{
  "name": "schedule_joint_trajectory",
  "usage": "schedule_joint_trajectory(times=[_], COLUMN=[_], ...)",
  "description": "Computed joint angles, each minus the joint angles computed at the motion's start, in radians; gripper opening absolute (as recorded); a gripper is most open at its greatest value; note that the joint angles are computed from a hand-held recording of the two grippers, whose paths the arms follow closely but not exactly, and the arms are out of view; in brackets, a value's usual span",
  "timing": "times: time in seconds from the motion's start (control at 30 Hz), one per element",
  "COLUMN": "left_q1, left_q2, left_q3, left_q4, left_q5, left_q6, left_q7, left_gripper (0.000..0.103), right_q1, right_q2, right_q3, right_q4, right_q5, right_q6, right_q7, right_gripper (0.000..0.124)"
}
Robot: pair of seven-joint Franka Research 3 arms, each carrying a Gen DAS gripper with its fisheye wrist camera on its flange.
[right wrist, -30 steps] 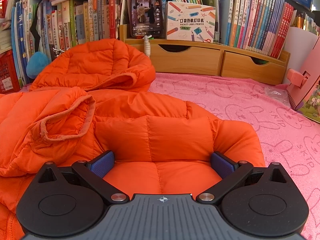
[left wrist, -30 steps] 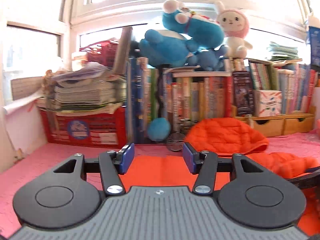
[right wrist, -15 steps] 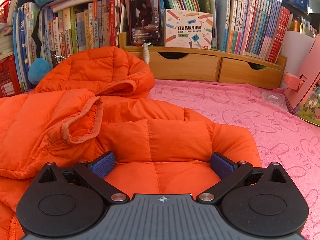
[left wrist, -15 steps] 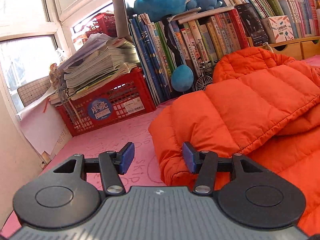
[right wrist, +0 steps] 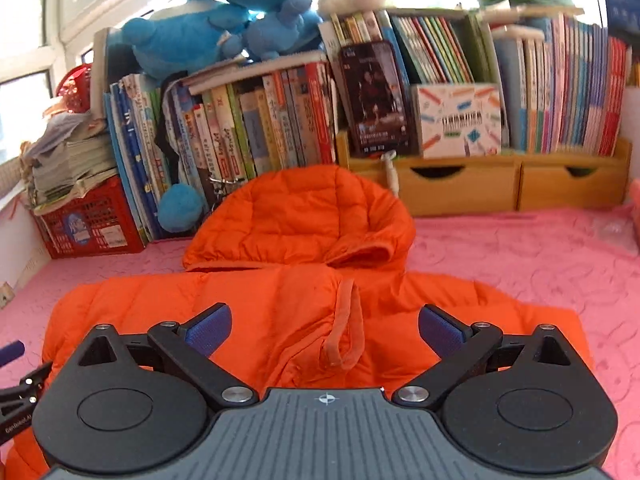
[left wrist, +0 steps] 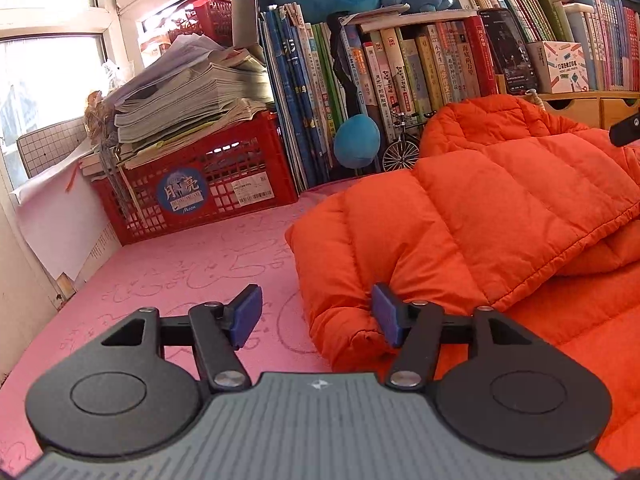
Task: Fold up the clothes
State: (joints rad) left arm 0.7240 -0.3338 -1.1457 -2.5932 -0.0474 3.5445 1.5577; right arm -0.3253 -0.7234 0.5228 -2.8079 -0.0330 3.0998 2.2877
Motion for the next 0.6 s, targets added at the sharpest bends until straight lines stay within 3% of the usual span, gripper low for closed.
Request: schedule_joint_trajectory(times=[0.03,0.07,0.1,0.17,0.3,0.4,0.47,0.6], left_q1=[-0.006,-0.010,-0.015,-0.023,-0.049,-0.034,-0.029,-0.082], left_q2=[0.005,0.007,0.010,0.014,0.032,0.024,0.020,0.047], left_q3=[0.008,0.012,0.016,0.024,0.045,0.019,0.012,0.064], left_q4=[0.002,0.003,0.003,0.004,0.004,0.006,0.002,-0.014], left_q5=[0.002,0.002,0.002,0.002,-0.007,-0.040,-0.047,-0.075], left_q6=[-0.005,-0.007,-0.009,-0.014,-0.010,-0.009,0.003,0.049], left_q7=[-0.001,0.000,0.001,0.005,0.028,0.056,0.053,0.057], left_gripper=[0.061,0.061,0.061,0.061,0.069,0.069,0.069,0.069], right_q1=[0.050,0.130,0.189,0.213,0.090,-0.012,-0.048,-0.056], right_q2=[0.035,0.063,0.074,0.048,-0.119,-0.248,-0.266,-0.263], right_q3=[-0.052,-0.133,-0.184,-0.195,-0.041,0.077,0.115,0.137], right_q4=[-0.005,-0.016,-0.028,-0.059,-0.111,-0.125,-0.116,-0.126], right_q5=[0.027,0.038,0.091,0.112,0.089,0.031,-0.027,-0.092], right_q6=[0.005,0.014,0.025,0.046,0.009,-0.068,-0.130,-0.148], right_q7=[0.001,0.005,-0.023,-0.041,-0.035,0.001,0.004,0.041], right_gripper=[0.070,0.039,0.031,0.025,0.019,0.011,0.011,0.012])
